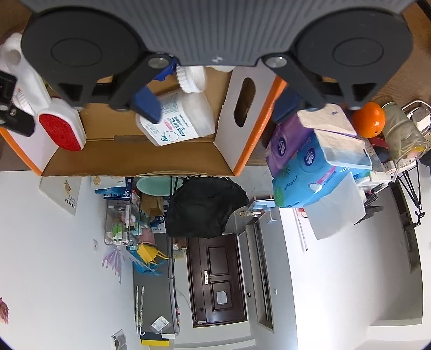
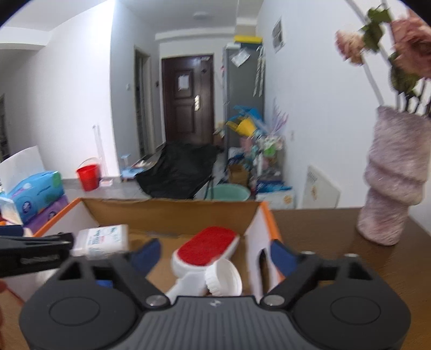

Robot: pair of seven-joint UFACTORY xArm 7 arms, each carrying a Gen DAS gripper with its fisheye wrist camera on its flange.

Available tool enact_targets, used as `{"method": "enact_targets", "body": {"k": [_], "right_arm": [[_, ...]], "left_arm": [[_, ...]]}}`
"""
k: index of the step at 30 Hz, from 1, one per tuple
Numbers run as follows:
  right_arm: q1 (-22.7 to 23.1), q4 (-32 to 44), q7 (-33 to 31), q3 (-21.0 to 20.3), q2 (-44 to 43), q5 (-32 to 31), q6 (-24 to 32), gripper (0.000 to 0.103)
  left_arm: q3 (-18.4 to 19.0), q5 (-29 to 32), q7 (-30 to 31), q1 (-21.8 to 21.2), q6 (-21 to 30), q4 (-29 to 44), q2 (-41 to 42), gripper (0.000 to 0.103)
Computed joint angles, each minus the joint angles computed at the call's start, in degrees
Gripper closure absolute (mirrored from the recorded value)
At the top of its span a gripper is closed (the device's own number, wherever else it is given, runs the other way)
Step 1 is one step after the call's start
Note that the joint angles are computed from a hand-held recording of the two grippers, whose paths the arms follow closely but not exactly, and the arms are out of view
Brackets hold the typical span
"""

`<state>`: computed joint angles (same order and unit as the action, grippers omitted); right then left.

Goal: Organize rigid objects
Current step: 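Open both tools to drop the white caps into the box, then withdraw both tools from the box back over the table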

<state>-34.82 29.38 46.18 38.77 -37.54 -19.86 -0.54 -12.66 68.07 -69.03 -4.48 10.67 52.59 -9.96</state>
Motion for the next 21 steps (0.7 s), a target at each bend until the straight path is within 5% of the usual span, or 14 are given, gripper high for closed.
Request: {"method": "enact_targets", "body": {"k": [3, 11, 15, 21], "right_arm": [[1.92, -1.23, 0.06, -2.1, -0.95, 0.76, 0.45, 0.0], [10.09, -4.32, -1.13, -9.14, -5.77, 2.32, 3.92, 0.0], [16.09, -5.97, -2.26, -12.89, -11.25, 2.87, 7.6, 0.0], [27.36, -8.25, -4.34, -17.73, -23.41, 4.54, 16.49, 0.0]], "left_arm": [[0.14, 4.24, -3.44, 1.11, -1.78, -1.04, -1.5, 0.0], [0.76, -5.71, 6.28, 1.99, -4.94, -6.45, -7.55, 0.0], [3.9, -13.76, 14.46, -0.98, -6.45, -11.14, -13.78, 0.0], [11.98, -25.21, 27.61, -11.5, -3.51, -18.57, -25.97, 0.0]]}}
